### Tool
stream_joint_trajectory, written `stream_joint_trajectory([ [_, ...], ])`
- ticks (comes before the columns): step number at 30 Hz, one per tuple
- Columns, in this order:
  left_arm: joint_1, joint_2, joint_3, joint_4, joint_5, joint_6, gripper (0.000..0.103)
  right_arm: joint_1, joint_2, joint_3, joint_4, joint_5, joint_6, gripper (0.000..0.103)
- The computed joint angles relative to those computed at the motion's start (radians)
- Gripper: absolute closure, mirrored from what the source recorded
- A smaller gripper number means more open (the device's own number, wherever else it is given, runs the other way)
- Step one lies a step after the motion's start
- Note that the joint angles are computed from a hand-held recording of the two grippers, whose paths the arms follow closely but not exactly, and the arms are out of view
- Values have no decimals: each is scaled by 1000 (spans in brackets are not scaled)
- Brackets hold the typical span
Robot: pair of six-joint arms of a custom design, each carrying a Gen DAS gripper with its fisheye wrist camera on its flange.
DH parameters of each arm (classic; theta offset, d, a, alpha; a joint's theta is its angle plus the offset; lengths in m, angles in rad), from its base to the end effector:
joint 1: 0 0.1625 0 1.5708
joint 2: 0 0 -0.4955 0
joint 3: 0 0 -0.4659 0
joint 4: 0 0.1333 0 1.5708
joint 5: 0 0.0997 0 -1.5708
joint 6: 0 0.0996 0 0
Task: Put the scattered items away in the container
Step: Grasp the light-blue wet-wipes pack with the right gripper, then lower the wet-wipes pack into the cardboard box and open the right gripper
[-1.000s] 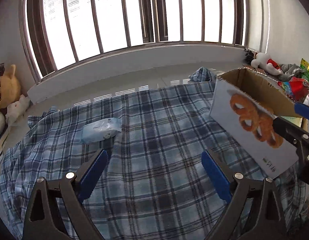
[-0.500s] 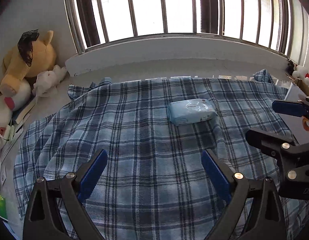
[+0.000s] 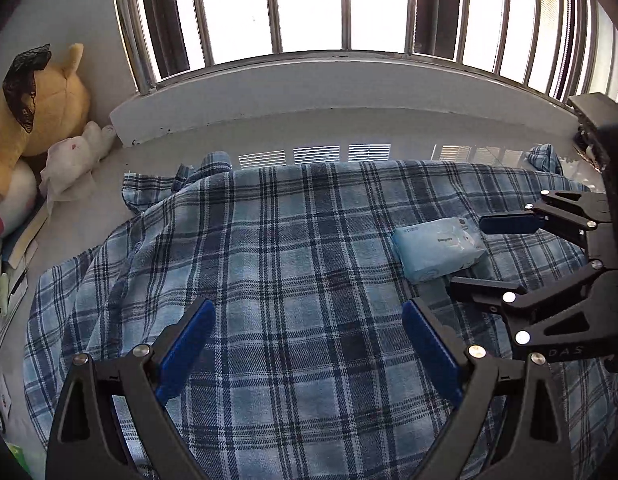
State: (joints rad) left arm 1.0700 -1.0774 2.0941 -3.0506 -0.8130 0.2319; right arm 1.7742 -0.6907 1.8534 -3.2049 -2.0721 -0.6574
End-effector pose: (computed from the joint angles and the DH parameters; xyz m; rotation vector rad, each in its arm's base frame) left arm -0.1117 -0.6244 0.1825 0.6405 2.2897 -0.6794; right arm 0.2241 -0.6637 0.0180 0.9099 -2.3531 0.4442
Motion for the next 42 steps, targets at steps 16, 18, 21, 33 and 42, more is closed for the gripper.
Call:
stream_joint_trajectory([
  [16,-4,40,13,-80,74,38,7,5,25,-3,-23,-31,-112,57],
  [18,-9,44,17,-106,95,45,7,24,36,22,-93,-77,-164,58],
  [21,-12,31,22,-83,83,23,7,47,30,71,-153,-86,-184,61],
  [33,-141,-62,167,-96,72,-12,7,110,-78,301,-452,-95,-107,62],
  [42,-310,12,145,-74,-23,-72,7,59,-300,468,-598,-144,-13,62],
])
